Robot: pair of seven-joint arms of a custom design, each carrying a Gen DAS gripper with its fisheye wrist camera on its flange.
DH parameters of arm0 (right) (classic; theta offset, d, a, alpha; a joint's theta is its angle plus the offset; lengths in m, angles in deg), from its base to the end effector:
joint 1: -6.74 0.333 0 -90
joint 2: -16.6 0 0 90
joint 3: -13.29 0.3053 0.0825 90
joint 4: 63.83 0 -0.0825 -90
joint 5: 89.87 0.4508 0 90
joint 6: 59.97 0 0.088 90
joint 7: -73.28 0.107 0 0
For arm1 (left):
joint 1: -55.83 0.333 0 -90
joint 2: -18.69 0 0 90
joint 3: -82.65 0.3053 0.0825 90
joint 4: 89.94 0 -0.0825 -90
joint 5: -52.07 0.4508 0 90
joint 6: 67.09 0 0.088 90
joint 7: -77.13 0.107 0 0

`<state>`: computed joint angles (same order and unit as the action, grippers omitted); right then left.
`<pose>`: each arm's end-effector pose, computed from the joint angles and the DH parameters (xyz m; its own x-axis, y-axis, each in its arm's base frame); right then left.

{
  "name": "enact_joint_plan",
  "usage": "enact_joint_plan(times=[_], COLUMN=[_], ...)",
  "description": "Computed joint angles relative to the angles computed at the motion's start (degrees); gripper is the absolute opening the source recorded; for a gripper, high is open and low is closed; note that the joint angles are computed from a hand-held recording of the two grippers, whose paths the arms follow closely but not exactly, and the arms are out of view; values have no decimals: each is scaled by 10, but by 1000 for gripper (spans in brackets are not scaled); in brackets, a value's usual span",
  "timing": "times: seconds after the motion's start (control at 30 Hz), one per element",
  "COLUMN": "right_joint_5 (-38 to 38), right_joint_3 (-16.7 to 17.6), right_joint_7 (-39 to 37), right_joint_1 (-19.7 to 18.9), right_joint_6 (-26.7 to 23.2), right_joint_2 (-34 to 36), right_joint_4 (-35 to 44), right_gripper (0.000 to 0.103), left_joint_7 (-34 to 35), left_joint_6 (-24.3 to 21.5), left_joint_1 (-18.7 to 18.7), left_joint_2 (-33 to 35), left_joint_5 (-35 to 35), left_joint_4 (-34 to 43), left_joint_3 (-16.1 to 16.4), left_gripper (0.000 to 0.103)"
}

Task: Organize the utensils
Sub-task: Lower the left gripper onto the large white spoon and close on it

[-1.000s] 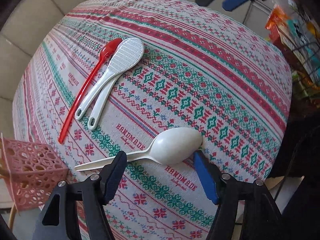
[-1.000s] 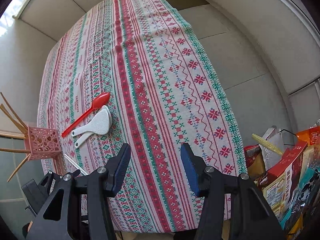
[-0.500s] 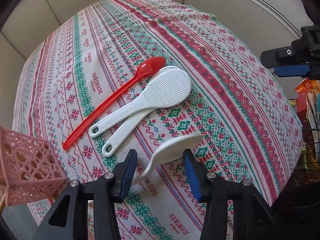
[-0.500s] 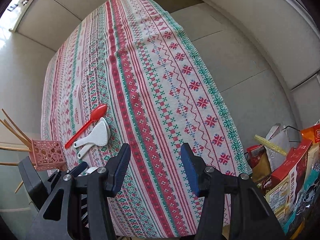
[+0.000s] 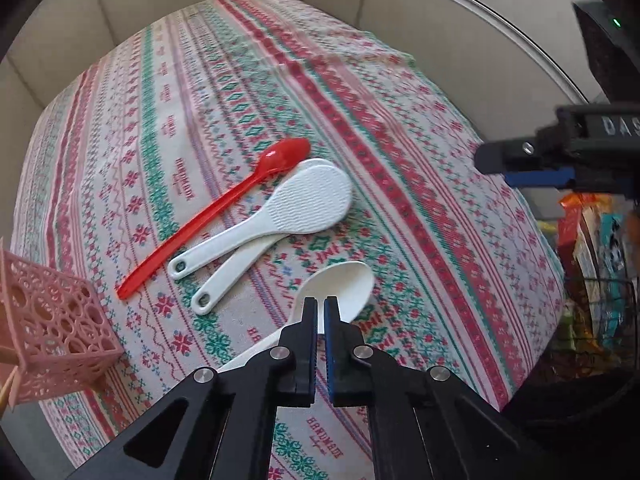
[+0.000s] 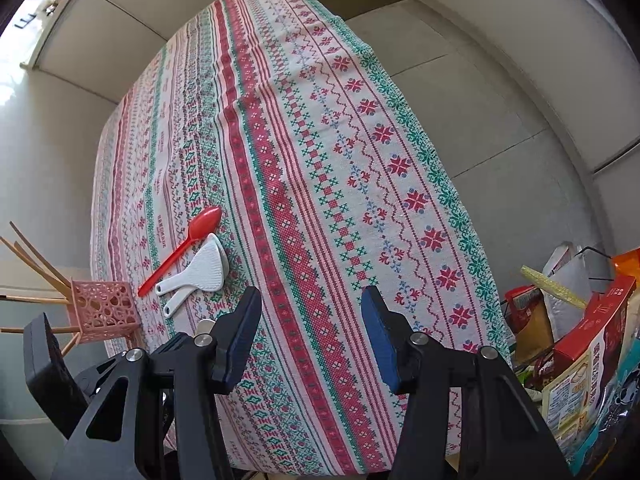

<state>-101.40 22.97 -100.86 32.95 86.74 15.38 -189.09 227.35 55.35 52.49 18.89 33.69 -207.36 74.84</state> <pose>0.4988 0.3648 0.3907 -0.7058 -0.5941 -0.3859 -0.5958 0.7925 -0.1304 0.6046 -0.1330 0.4049 -0.8860 -0.4554 0.0871 -0.4609 0.8446 -0.2726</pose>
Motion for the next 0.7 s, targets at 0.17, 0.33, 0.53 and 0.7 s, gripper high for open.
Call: enact_joint_plan(times=[0.17,0.33,0.53,0.7], right_joint_5=[5,16,17,26], right_joint_3=[-1,0,1,1], right_joint_7=[-1,0,-4,-12], right_joint_1=[0,-2,-4,-3], right_joint_6=[3,4,9,13], right_joint_2=[-3,-10,-11,-7], right_joint_4=[-5,-18,-20,-18], right_gripper=[55,55,55,55], left_joint_7=[62,49,47,24], left_joint_6=[54,104,129,159], left_joint_1=[-12,-24,-35,-40], left_joint_2=[-22,-21,-25,-26], left_joint_5=[12,33,50,56], left_joint_4=[-43,-61,-78,-86], left_joint_3=[-6,-11,-16,-15], left_gripper=[45,43,14,5])
